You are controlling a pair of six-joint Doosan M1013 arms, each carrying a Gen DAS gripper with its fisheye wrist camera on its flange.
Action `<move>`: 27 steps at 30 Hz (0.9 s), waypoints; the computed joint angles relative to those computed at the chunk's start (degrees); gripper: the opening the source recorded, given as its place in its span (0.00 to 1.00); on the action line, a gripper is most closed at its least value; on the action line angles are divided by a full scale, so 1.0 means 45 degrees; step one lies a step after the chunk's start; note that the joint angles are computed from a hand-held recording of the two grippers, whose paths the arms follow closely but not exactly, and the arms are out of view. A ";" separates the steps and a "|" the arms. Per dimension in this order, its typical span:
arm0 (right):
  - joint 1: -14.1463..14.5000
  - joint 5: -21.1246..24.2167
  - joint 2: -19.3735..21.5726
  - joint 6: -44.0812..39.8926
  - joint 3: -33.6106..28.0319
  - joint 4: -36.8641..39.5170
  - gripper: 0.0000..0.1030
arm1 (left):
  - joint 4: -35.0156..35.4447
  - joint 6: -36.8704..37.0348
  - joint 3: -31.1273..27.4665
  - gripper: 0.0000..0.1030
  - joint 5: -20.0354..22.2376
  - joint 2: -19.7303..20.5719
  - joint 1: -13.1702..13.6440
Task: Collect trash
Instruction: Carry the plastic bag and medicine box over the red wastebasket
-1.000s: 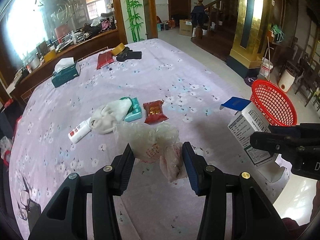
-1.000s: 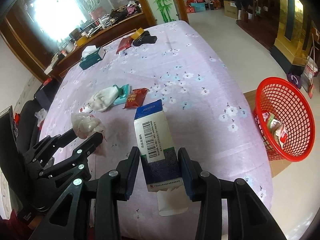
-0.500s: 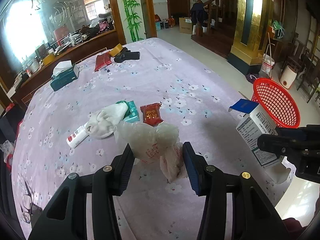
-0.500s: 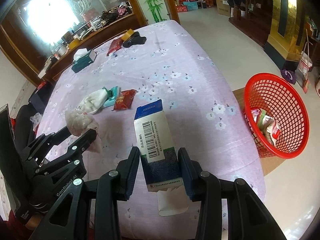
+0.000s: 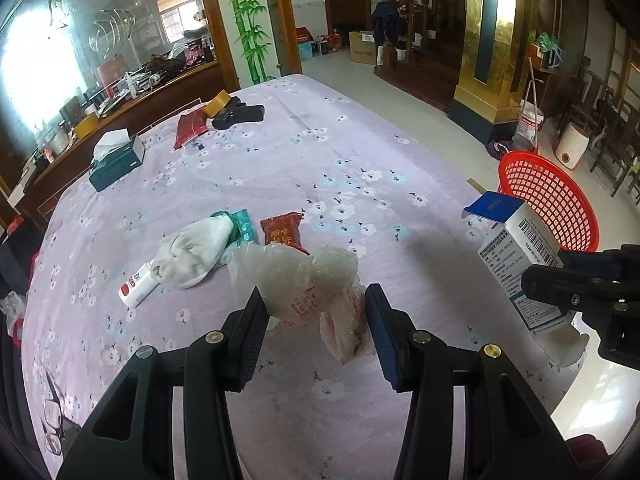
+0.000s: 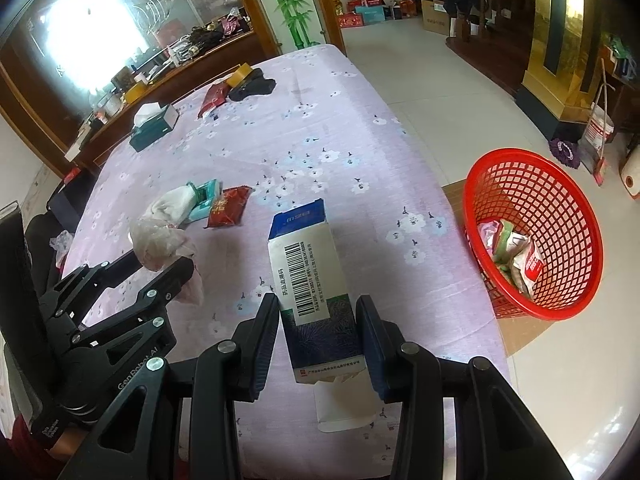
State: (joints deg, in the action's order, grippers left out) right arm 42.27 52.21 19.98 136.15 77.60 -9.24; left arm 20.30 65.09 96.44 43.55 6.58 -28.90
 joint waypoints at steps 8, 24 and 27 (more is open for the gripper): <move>-0.0037 -0.0017 -0.0076 0.0122 0.0071 -0.0085 0.42 | -0.0008 0.0119 -0.0094 0.46 0.0047 0.0097 -0.0061; -0.0063 -0.0131 -0.0317 0.0426 0.0421 -0.0251 0.42 | 0.0030 0.0293 -0.0188 0.46 0.0137 0.0236 -0.0270; -0.0097 -0.0169 -0.0391 0.0576 0.0525 -0.0287 0.42 | -0.0141 0.0491 -0.0265 0.46 0.0143 0.0313 -0.0281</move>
